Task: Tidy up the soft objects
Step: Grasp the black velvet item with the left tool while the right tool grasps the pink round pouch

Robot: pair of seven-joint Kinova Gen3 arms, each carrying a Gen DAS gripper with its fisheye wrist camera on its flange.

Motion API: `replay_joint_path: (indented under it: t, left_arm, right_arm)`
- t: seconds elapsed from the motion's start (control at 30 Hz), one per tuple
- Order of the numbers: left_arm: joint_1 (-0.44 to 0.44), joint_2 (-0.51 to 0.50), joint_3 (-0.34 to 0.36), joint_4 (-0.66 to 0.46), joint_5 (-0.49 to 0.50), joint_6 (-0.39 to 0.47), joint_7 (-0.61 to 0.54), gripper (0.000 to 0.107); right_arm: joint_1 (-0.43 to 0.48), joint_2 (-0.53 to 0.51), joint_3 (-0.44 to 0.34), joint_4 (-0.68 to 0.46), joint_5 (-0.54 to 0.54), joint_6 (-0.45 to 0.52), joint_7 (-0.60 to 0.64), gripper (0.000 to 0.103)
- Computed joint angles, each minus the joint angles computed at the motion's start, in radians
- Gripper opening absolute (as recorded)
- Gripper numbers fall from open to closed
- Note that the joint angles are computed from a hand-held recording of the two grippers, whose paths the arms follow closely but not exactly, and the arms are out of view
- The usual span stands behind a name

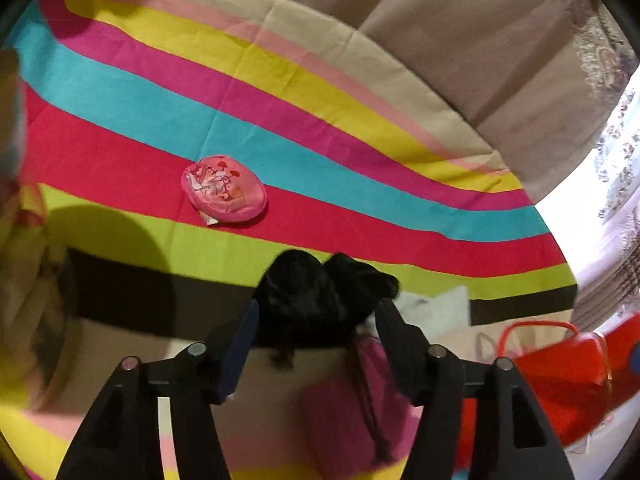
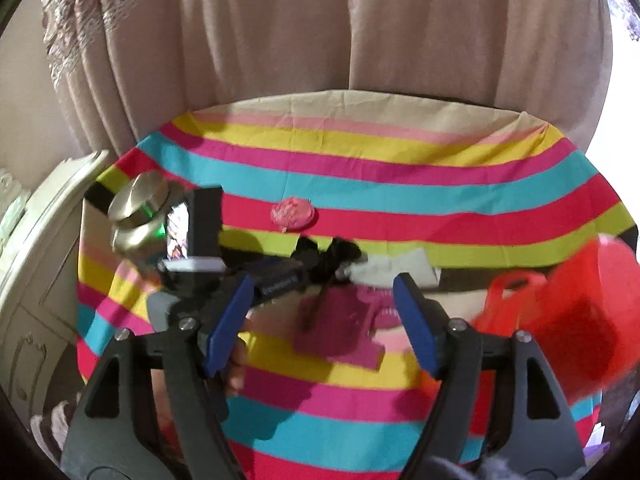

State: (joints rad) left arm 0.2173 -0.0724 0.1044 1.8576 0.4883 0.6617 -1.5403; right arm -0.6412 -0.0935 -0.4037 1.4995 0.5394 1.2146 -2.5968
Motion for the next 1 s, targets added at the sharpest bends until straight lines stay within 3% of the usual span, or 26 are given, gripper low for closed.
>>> replay_joint_path:
  t: [0.2, 0.27, 0.4, 0.47, 0.63, 0.8, 1.0]
  left_arm:
    - [-0.004, 0.080, 0.017, -0.037, -0.032, 0.019, -0.018, 0.059]
    - [0.000, 0.090, 0.026, -0.035, -0.057, 0.009, -0.020, 0.037]
    - [-0.011, 0.077, 0.019, -0.020, -0.025, 0.015, -0.067, 0.021]
    - [-0.015, 0.057, 0.017, -0.015, -0.028, 0.025, -0.069, 0.020]
    - [-0.002, -0.027, 0.033, -0.016, -0.168, 0.069, 0.039, 0.019]
    - [0.003, -0.119, 0.035, 0.009, -0.234, 0.135, 0.101, 0.019]
    - [-0.027, -0.286, 0.051, 0.086, -0.318, 0.200, 0.217, 0.019]
  right_arm:
    - [0.038, 0.045, 0.065, -0.041, -0.014, -0.051, 0.031, 0.082]
    - [0.056, 0.060, 0.096, -0.046, -0.050, -0.086, 0.043, 0.082]
    - [0.077, 0.103, 0.137, -0.052, -0.092, -0.134, 0.054, 0.082]
    - [0.083, 0.131, 0.157, -0.053, -0.118, -0.163, 0.080, 0.082]
    - [0.096, 0.193, 0.200, -0.040, -0.188, -0.230, 0.147, 0.082]
    - [0.112, 0.269, 0.232, -0.062, -0.275, -0.263, 0.249, 0.082]
    - [0.039, 0.389, 0.256, -0.128, -0.220, -0.276, 0.379, 0.083]
